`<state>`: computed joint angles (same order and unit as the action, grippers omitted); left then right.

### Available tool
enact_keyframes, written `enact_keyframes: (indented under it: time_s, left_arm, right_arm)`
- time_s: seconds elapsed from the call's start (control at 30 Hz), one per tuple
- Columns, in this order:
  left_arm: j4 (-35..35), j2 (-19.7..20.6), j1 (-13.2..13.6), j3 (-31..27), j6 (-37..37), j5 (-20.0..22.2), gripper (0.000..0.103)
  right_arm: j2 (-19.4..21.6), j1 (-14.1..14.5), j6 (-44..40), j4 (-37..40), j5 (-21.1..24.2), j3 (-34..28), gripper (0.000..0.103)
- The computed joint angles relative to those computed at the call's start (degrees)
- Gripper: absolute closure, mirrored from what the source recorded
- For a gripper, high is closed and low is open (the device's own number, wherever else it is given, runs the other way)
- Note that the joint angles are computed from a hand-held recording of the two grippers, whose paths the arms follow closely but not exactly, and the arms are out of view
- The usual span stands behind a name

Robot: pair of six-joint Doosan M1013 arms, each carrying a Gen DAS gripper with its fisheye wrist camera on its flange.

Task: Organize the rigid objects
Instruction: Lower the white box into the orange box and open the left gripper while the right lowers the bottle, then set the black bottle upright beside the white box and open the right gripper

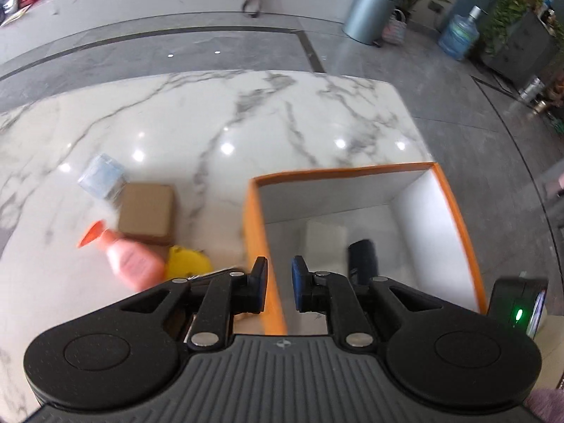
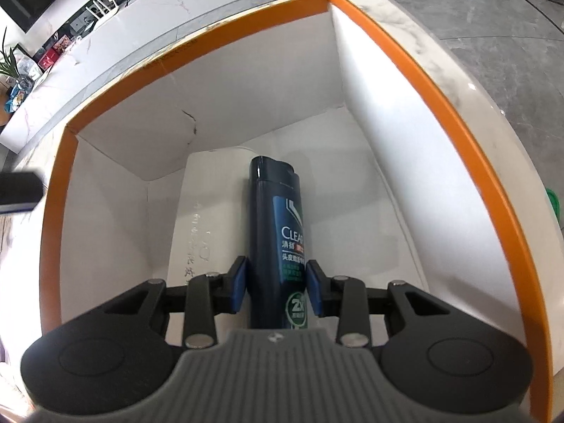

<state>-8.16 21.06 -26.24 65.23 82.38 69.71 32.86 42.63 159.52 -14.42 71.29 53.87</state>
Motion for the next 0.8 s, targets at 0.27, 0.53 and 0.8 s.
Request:
enact_keyframes:
  time_s: [0.27, 0.53, 0.8]
  left_arm:
    - [-8.53, -0.51, 2.48, 2.98, 1.24, 2.31, 0.085]
    - [-9.15, -0.87, 2.65, 3.99, 2.53, 0.97, 0.091]
    - [-9.36, -0.65, 2.89, 3.77, 2.1, 1.23, 0.092]
  right_arm:
    - [3.67, 0.29, -2.7, 0.54, 1.18, -5.47, 0.067]
    - [4.21, 0.24, -4.41, 0.62, -2.25, -5.04, 0.067]
    - [6.5, -1.31, -9.64, 3.17, -4.5, -8.81, 0.067]
